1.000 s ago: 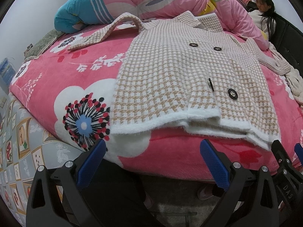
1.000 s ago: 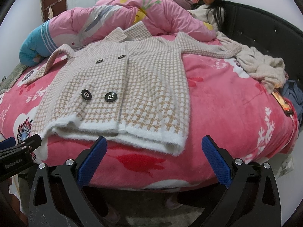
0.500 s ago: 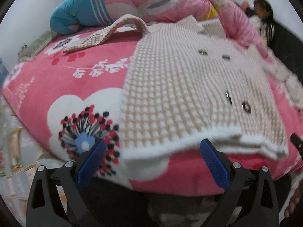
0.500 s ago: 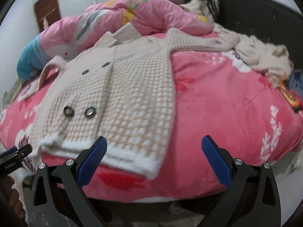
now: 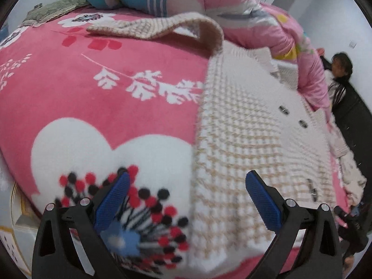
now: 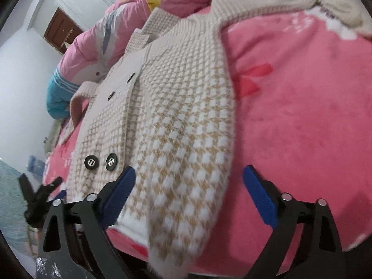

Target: Fold large clothes

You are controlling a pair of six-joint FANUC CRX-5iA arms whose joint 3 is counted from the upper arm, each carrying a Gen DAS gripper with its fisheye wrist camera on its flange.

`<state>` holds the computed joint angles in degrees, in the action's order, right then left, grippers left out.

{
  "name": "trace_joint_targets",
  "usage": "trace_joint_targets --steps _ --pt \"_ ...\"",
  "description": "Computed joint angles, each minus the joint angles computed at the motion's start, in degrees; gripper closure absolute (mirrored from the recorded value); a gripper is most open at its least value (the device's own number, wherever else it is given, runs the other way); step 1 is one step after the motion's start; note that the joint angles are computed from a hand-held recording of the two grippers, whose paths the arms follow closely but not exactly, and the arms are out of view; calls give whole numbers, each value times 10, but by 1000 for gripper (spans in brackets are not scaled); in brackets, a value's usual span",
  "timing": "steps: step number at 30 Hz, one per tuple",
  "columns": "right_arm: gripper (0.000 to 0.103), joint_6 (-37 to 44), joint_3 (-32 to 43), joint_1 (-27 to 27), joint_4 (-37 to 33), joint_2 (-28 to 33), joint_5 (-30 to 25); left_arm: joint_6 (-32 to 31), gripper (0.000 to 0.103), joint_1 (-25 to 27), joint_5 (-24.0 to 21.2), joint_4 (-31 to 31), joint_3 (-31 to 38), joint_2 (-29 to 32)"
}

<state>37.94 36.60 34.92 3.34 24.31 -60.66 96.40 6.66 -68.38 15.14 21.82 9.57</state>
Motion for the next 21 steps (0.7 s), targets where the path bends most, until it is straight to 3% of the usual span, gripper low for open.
trace_joint_targets --steps 5,10,13,17,21 --pt "29 10 4 3 0 -1 -10 -29 5 -27 3 -52 28 15" --pt "42 18 -29 5 -11 -26 4 -62 6 -37 20 -37 23 13" --pt "51 22 -31 -3 -26 -27 8 -55 16 -45 23 -48 24 14" --pt "61 34 -40 -22 -61 -27 43 -39 34 -32 59 -26 -9 1" --pt "61 41 -54 -26 -92 -41 54 -42 49 -15 69 8 -34 -8"
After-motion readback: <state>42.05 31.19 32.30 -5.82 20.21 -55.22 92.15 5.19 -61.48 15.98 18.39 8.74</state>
